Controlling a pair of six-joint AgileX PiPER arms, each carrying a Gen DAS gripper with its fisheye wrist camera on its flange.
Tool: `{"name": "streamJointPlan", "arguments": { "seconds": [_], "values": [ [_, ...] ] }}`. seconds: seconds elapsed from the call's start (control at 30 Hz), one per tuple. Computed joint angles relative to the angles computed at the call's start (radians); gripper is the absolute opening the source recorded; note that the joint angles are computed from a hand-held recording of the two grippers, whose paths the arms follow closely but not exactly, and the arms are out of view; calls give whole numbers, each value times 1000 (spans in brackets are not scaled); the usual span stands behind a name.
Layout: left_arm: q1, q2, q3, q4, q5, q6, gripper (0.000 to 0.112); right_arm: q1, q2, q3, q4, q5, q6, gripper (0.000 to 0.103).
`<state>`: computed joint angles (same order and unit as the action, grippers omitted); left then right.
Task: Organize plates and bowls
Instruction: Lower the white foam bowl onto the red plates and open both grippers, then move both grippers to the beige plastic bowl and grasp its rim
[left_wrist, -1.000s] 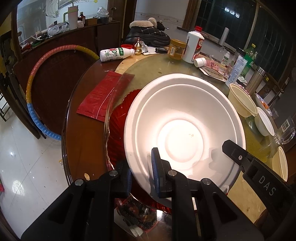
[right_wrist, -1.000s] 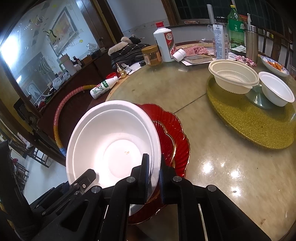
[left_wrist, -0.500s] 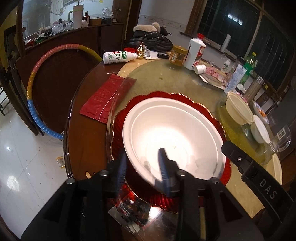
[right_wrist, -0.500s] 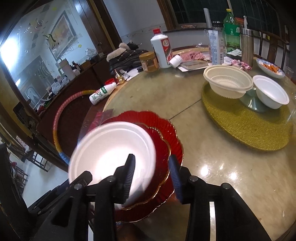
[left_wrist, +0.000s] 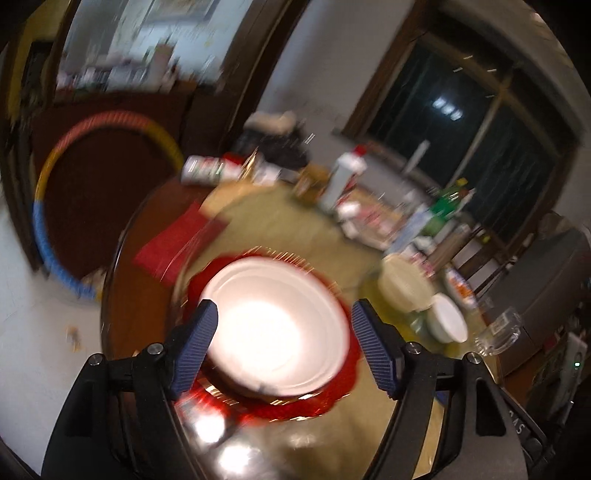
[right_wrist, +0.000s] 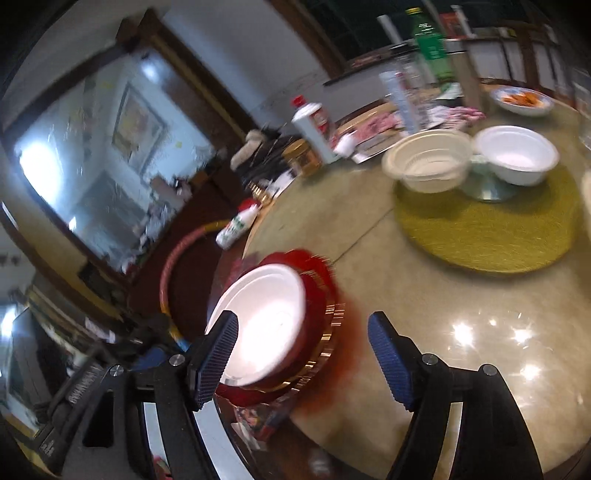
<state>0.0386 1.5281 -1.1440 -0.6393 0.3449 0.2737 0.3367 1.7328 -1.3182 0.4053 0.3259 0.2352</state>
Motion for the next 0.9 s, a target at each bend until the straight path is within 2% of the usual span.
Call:
{"name": "streamJointPlan", "arguments": {
  "seconds": [0.07, 0.1, 0.17, 0.23, 0.27, 0.4, 0.47, 0.67, 0.7, 0.77, 0.83, 0.9],
  "values": [
    [-69, -35, 45, -64, -97, 102, 77, -54, -74, 106, 141, -38, -132, 76],
    [-128, -46, 65, -124, -146, 192, 83, -82, -110, 156, 217, -55, -205, 77],
    [-199, -29, 51, -161, -152, 270, 84, -153, -189, 256, 330, -77, -310, 78],
    [-272, 32, -15, -67, -86, 207, 84, -238, -258, 335, 427, -70, -406, 81],
    [-315, 83, -74, 11, -25, 137, 84, -279, -283, 357, 437, -59, -419, 81],
    [-434, 284, -332, 183, 189, -64, 84, -479, -371, 428, 417, -1, -430, 81],
    [-475, 358, -444, 229, 267, -149, 84, -567, -384, 433, 370, 37, -406, 83],
    [-591, 604, -820, 345, 434, -363, 84, -777, -299, 393, 454, 137, -535, 82],
    [-607, 657, -908, 370, 485, -392, 84, -803, -280, 390, 492, 148, -572, 79],
    [-628, 710, -997, 389, 537, -430, 84, -848, -250, 392, 585, 158, -665, 72],
    [-658, 767, -1083, 432, 560, -472, 84, -861, -209, 365, 572, 143, -636, 63],
    [-683, 836, -1194, 483, 606, -514, 84, -877, -167, 339, 582, 156, -640, 63]
  ]
}}
